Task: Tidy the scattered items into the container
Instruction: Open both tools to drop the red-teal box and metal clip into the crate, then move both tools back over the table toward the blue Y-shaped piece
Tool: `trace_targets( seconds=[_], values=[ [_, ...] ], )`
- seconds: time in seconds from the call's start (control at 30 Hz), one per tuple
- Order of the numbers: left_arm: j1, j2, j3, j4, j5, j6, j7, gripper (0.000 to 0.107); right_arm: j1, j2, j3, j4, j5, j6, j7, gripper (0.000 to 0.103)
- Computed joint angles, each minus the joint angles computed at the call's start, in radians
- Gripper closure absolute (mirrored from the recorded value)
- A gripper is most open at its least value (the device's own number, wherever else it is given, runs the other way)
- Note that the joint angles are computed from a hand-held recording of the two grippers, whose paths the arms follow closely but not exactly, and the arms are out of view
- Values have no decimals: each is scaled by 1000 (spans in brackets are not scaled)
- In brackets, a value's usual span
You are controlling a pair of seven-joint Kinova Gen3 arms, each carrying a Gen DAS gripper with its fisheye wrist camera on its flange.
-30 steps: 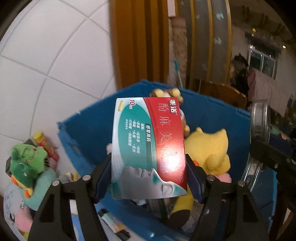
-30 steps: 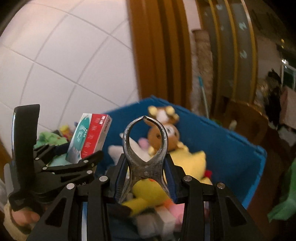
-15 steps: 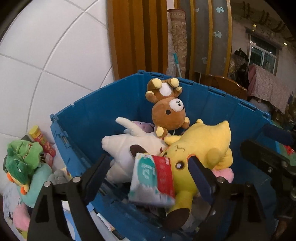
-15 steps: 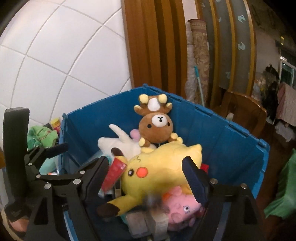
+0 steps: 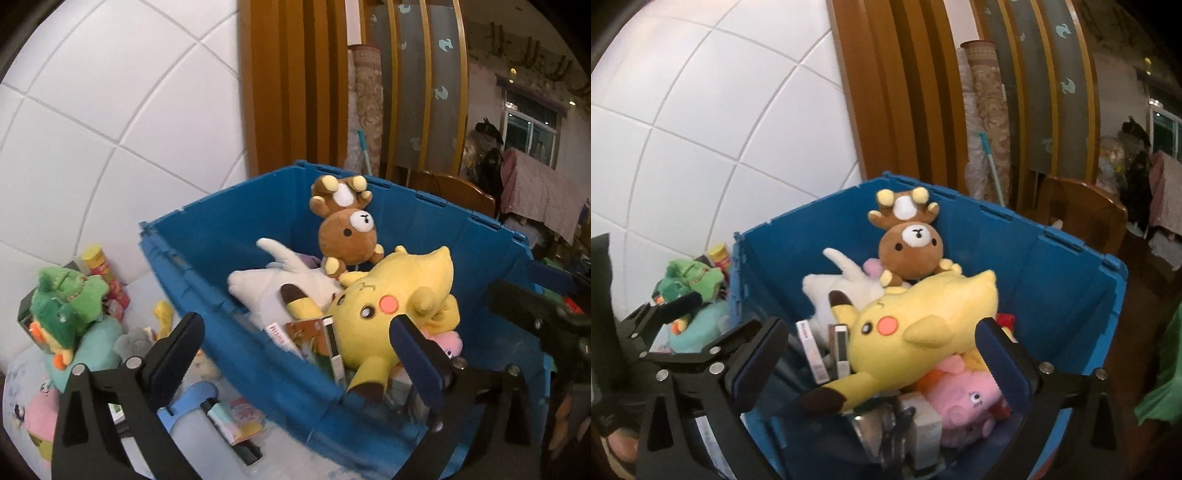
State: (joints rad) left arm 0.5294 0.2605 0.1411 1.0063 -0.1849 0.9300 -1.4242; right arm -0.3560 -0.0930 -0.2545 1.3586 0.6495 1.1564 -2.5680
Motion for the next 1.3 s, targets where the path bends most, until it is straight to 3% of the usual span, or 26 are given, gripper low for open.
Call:
trace_targets(
  seconds=[0.13, 0.33, 0.67, 0.77, 0.97, 1.3],
  values=[
    [-42, -86, -3, 126, 18, -30, -4, 6, -25, -2, -42, 18, 35, 20, -67, 0],
    [-159, -214, 8, 292, 132, -59, -87, 6, -112, 17, -111, 27, 128, 92, -208, 0],
    [-293, -392, -48, 484, 362, -74, -299, 6, -383, 122, -184, -62, 328, 354, -369, 0],
    [-319, -432, -76, 541, 402, -66, -346, 6, -453, 145, -178, -69, 357, 383, -402, 0],
    [-372, -496, -118, 666, 413, -86, -397, 6, -556, 201, -137, -85, 344, 374, -435, 0],
    [-505, -471, -179, 793, 365, -88, -392, 6, -596, 282, -29, -45, 187, 155, -375, 0]
  ],
)
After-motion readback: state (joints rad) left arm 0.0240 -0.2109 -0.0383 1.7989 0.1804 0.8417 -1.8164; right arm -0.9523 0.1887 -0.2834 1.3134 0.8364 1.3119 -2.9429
